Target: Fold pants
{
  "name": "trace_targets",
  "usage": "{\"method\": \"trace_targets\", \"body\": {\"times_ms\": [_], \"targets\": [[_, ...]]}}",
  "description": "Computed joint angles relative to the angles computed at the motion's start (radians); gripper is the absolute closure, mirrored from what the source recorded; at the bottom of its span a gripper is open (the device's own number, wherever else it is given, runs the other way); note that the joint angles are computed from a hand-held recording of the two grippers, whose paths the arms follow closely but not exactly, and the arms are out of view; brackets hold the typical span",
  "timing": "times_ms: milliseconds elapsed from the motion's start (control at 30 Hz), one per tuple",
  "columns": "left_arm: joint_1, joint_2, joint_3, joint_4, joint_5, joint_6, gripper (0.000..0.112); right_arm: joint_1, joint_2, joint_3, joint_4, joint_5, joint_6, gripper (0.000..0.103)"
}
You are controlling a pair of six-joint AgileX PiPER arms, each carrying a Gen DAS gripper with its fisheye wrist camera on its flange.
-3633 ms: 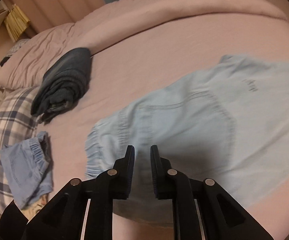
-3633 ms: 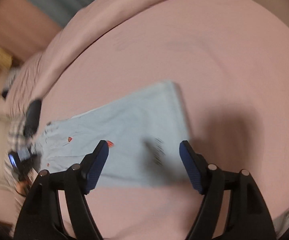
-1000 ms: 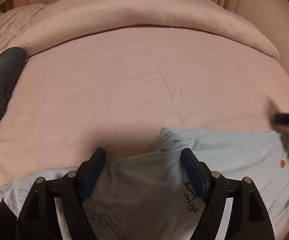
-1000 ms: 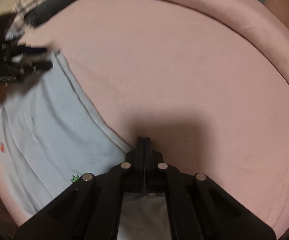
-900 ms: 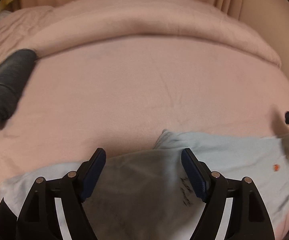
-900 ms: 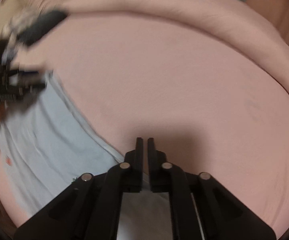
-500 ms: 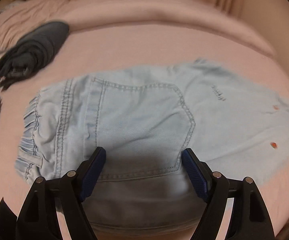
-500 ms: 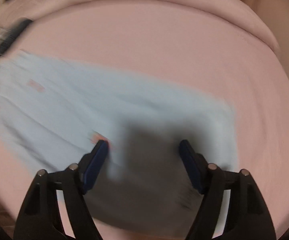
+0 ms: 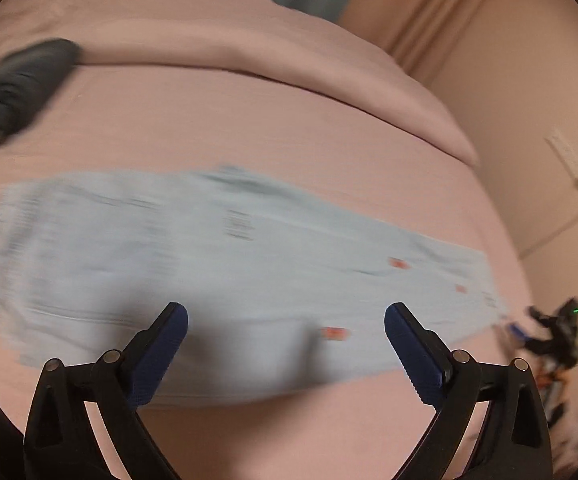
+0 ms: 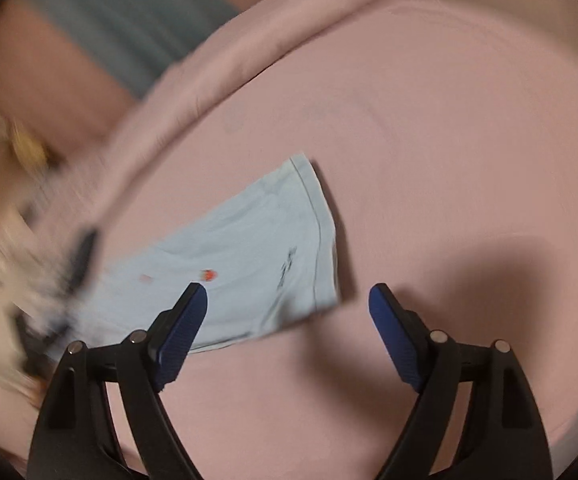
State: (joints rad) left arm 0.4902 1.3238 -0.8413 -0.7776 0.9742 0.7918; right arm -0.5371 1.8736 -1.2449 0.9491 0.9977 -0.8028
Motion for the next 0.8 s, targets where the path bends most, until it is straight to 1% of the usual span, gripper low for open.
{"method": "trace_targets", "body": {"times_ms": [67,100,167,233,300,333,367,400,467,500,533,567,633,667,700,767,800], "targets": [[-0.107,0.015,0.003,-0.05,0.005,-0.042,0.014,-0.054,0.031,0.059,0.106,0.064,-0.029,0.019],[-0.152,0.038,-0.012,-0.072,0.01,-0.063,0.014,-0.061,0.04,0.074,0.128,0.075,-0.039,0.019],[-0.251,0.073,-0.016,-0.132,0.006,-0.092,0.014,-0.051,0.064,0.098,0.167,0.066,-0.04,0.02],[-0.357,0.103,-0.01,-0.169,-0.032,-0.121,0.014,-0.024,0.074,0.139,0.241,0.037,-0.047,0.02],[-0.463,0.147,-0.027,-0.195,-0.077,-0.151,0.014,-0.009,0.046,0.195,0.312,0.017,-0.061,0.021],[-0.537,0.153,-0.028,-0.205,-0.116,-0.192,0.014,-0.02,0.04,0.213,0.336,0.032,-0.063,0.028],[-0.578,0.18,-0.041,-0.217,-0.131,-0.207,0.014,-0.007,0.045,0.224,0.363,0.045,-0.055,0.036],[-0.617,0.211,-0.058,-0.232,-0.144,-0.222,0.014,-0.007,0.017,0.256,0.357,0.067,-0.028,0.04],[-0.661,0.255,-0.087,-0.256,-0.16,-0.233,0.014,0.008,0.004,0.225,0.265,0.056,0.115,0.056],[-0.695,0.268,-0.103,-0.255,-0.176,-0.261,0.014,0.031,-0.011,0.227,0.246,0.013,0.163,0.056],[-0.719,0.287,-0.122,-0.251,-0.19,-0.285,0.014,0.029,-0.015,0.228,0.262,0.011,0.171,0.059],[-0.708,0.305,-0.137,-0.248,-0.178,-0.282,0.014,0.024,-0.022,0.24,0.299,0.002,0.162,0.06],[-0.709,0.326,-0.154,-0.255,-0.167,-0.285,0.014,0.008,-0.028,0.277,0.41,-0.028,0.099,0.06],[-0.713,0.343,-0.167,-0.27,-0.16,-0.281,0.014,-0.001,-0.025,0.29,0.461,-0.028,0.062,0.061],[-0.709,0.356,-0.174,-0.282,-0.153,-0.271,0.014,-0.004,-0.013,0.281,0.472,-0.015,0.046,0.063],[-0.72,0.362,-0.17,-0.29,-0.175,-0.28,0.014,-0.008,0.014,0.246,0.416,0.027,0.028,0.088],[-0.708,0.363,-0.166,-0.302,-0.176,-0.275,0.014,-0.001,0.008,0.239,0.375,0.017,0.025,0.091]]}}
